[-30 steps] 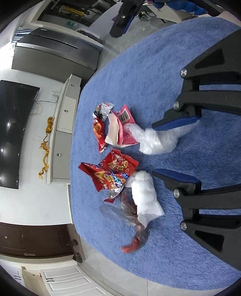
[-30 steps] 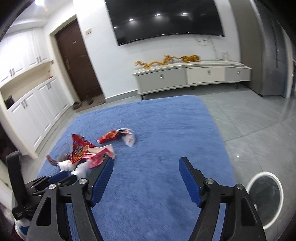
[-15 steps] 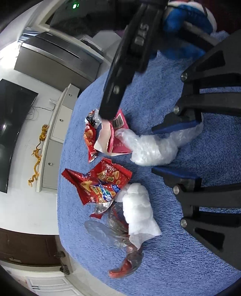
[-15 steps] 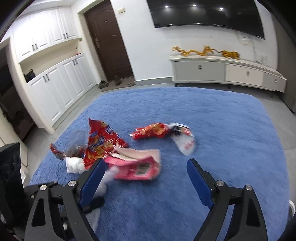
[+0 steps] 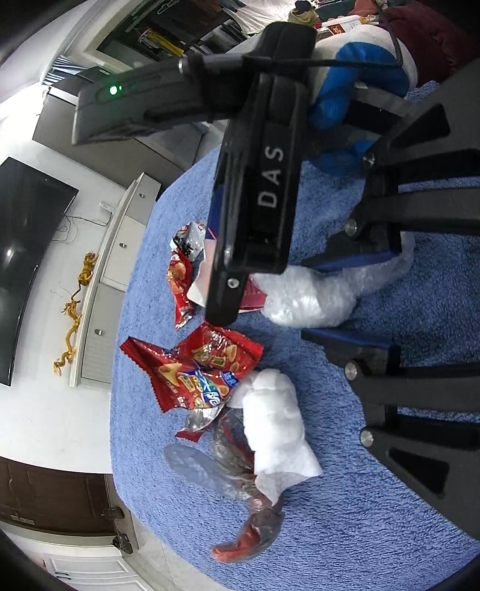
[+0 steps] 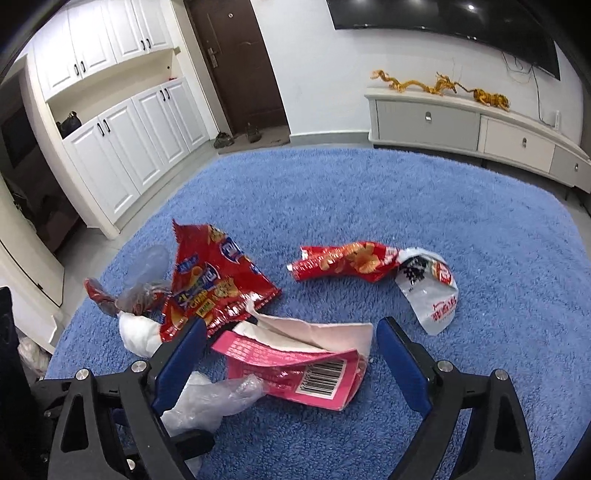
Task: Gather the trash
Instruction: 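Grasp the pink barcode paper with the right tool while the left tool holds the clear bag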
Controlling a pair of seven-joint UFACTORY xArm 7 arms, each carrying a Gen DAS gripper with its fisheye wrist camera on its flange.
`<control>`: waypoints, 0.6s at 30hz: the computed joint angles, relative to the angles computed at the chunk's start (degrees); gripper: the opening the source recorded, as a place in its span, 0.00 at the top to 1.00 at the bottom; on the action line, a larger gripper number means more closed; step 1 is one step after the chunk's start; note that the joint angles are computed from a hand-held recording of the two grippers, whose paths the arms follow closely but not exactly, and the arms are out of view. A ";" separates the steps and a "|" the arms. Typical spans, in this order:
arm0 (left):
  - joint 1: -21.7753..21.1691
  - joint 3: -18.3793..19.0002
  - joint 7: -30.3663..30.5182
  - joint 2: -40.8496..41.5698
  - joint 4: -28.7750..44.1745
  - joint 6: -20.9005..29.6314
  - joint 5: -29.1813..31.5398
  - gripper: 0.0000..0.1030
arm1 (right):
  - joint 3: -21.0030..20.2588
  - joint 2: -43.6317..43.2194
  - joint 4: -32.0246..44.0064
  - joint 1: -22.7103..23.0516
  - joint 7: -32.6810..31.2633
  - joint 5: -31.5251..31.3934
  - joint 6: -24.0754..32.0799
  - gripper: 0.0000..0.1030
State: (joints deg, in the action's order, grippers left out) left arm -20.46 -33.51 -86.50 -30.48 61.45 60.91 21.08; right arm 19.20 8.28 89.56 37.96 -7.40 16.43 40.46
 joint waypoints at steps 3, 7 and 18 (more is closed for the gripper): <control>-0.05 0.10 -0.05 -0.04 -0.08 -0.10 -0.02 0.73 | -0.45 0.14 0.22 -0.24 1.58 -0.30 0.59 0.29; -0.06 0.16 0.07 0.02 -0.04 0.00 0.04 0.73 | -0.54 -1.91 -2.06 -1.50 0.49 2.71 0.27 0.34; 0.35 -0.23 -0.04 -1.05 -0.37 -0.10 0.40 0.74 | -3.50 -16.07 -15.84 -3.92 -0.98 10.76 -1.09 0.35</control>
State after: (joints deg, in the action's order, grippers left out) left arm -20.11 -33.73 -86.54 -31.52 61.09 60.81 21.48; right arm 15.71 -7.80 73.73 34.04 -8.39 27.19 39.37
